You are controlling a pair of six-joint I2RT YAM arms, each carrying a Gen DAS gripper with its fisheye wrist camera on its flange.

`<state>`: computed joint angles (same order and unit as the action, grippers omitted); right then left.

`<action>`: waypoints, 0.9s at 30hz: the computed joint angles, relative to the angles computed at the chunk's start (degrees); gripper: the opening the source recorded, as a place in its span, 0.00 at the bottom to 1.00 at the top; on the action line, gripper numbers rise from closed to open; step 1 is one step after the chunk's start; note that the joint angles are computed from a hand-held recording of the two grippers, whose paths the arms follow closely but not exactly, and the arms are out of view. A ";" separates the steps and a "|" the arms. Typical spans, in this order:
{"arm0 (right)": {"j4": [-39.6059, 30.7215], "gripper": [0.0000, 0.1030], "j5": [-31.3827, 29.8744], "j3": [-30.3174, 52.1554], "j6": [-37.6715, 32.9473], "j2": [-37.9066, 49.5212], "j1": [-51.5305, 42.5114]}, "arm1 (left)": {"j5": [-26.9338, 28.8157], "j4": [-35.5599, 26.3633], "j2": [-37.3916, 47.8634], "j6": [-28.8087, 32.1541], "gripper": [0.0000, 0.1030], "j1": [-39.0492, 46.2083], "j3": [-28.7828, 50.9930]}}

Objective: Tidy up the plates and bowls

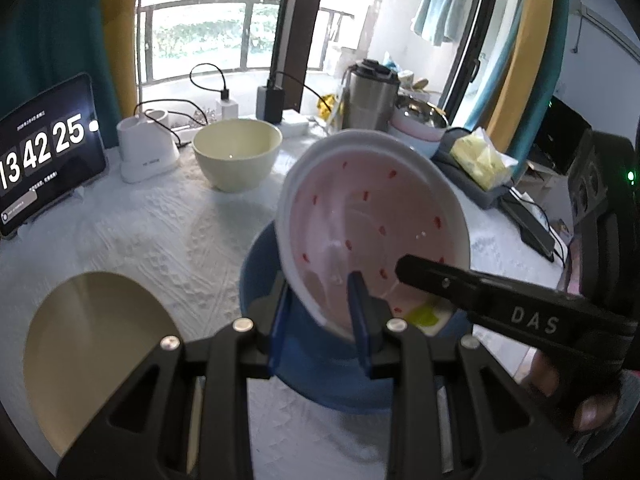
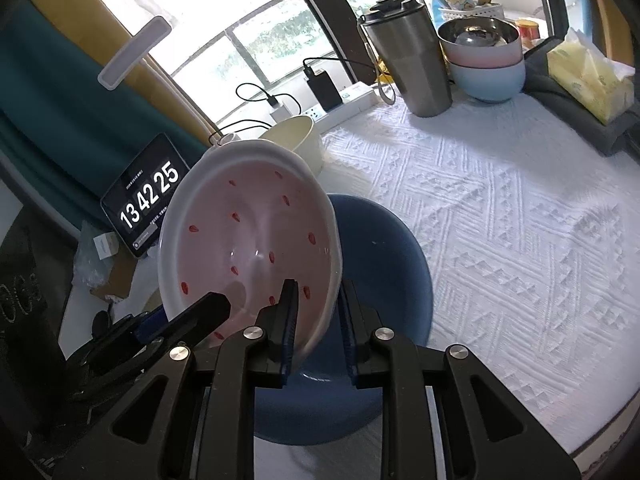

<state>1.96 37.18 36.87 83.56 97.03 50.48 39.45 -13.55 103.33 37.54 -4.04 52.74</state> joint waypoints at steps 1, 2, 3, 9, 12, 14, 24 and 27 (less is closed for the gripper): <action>-0.18 0.21 -0.09 -0.17 0.17 -0.02 0.26 | -0.16 0.00 -0.07 0.28 0.28 0.00 -0.33; -0.35 0.22 -0.23 -0.20 0.21 0.05 0.40 | -0.29 0.04 -0.12 0.53 0.28 0.02 -0.62; -0.52 0.22 -0.37 -0.21 0.25 0.14 0.48 | -0.48 -0.03 -0.14 0.72 0.28 0.07 -0.92; -6.44 0.22 -0.57 2.68 -0.24 1.50 1.55 | -2.00 1.47 -0.81 2.06 0.29 -0.12 -3.41; -8.37 0.24 -1.94 3.65 -0.91 1.96 1.30 | -2.96 3.01 -0.80 2.47 0.29 -0.35 -4.44; -9.38 0.25 -2.31 4.10 -0.62 2.41 1.16 | -3.79 4.64 -0.99 2.67 0.31 -0.72 -5.51; -14.39 0.27 -3.71 7.18 -2.22 4.41 0.45 | -5.71 10.07 -2.82 3.88 0.31 -1.16 -9.45; -15.77 0.27 -3.84 8.11 -3.26 4.87 0.37 | -6.03 9.72 -2.72 3.71 0.32 -1.09 -9.10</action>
